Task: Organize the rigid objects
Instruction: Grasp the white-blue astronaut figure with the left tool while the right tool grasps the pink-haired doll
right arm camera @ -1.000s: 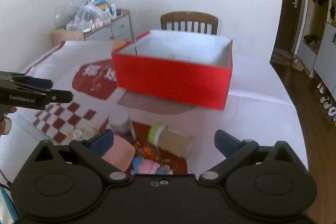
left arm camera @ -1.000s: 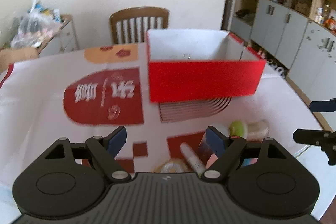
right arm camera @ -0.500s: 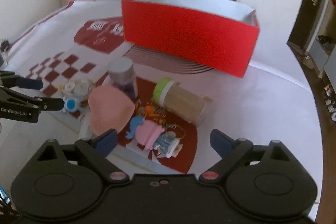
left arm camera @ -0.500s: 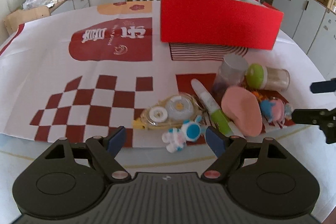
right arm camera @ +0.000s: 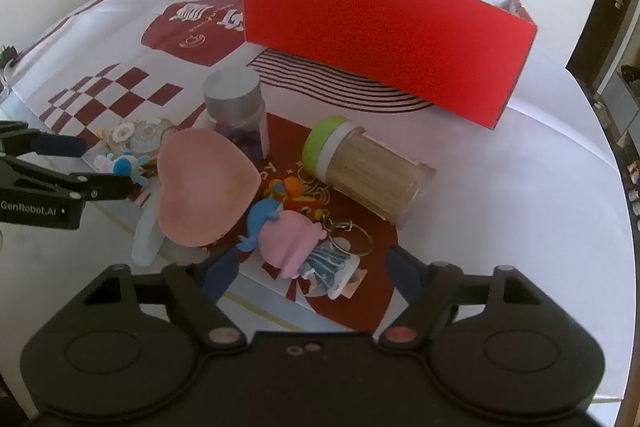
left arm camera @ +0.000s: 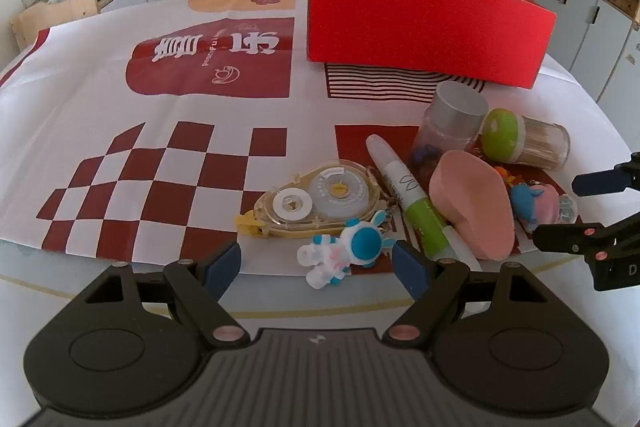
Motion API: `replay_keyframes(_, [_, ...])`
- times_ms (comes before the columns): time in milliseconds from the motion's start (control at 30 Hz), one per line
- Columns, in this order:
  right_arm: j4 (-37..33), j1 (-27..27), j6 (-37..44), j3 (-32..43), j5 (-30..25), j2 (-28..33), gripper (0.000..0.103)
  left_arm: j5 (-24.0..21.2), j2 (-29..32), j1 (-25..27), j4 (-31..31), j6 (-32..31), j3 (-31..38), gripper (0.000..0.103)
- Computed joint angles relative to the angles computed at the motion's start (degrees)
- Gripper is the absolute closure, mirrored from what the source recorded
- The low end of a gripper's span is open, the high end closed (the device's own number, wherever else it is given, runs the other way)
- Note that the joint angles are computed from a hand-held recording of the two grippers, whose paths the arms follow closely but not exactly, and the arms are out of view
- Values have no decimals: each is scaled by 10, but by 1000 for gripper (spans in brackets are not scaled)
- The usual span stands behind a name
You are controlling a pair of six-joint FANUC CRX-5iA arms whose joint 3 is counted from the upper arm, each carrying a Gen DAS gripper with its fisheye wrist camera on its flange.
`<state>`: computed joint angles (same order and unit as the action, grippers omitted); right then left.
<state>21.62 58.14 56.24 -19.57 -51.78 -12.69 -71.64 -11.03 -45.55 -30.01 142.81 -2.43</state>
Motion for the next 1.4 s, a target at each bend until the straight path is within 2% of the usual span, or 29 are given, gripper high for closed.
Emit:
replay_keyframes(233, [-17,-5,26,14,-6,16,28,14,-1,10,13,-2,-4,20])
replay_keyframes(433, [-31,-9,32,24,-6,25,29,26,2,20,31,-15,-5,30])
replay_keyframes(600, [-34,-10,31,25,-4,25,29,28,5,16,27,-30,-2,43])
replay_keyframes(867, [-9,-1,7,14,3,25,35,45,0,14,26,-51,-11,60])
replay_keyframes(900, [-7,-1,3,12,4,24,35,47,-2,15,27,-52,-13,61])
replay_keyframes(967, [7,2,-17,2,11,18,50,53,-6,18,31,-53,-18,61])
replay_keyframes(1167, [9,4,-28,-2,9,14,50,55,-9,15,31,-57,-21,62])
replay_keyframes(1400, [9,4,-77,-19,14,-8,51,57,-16,20,40,-45,-24,62])
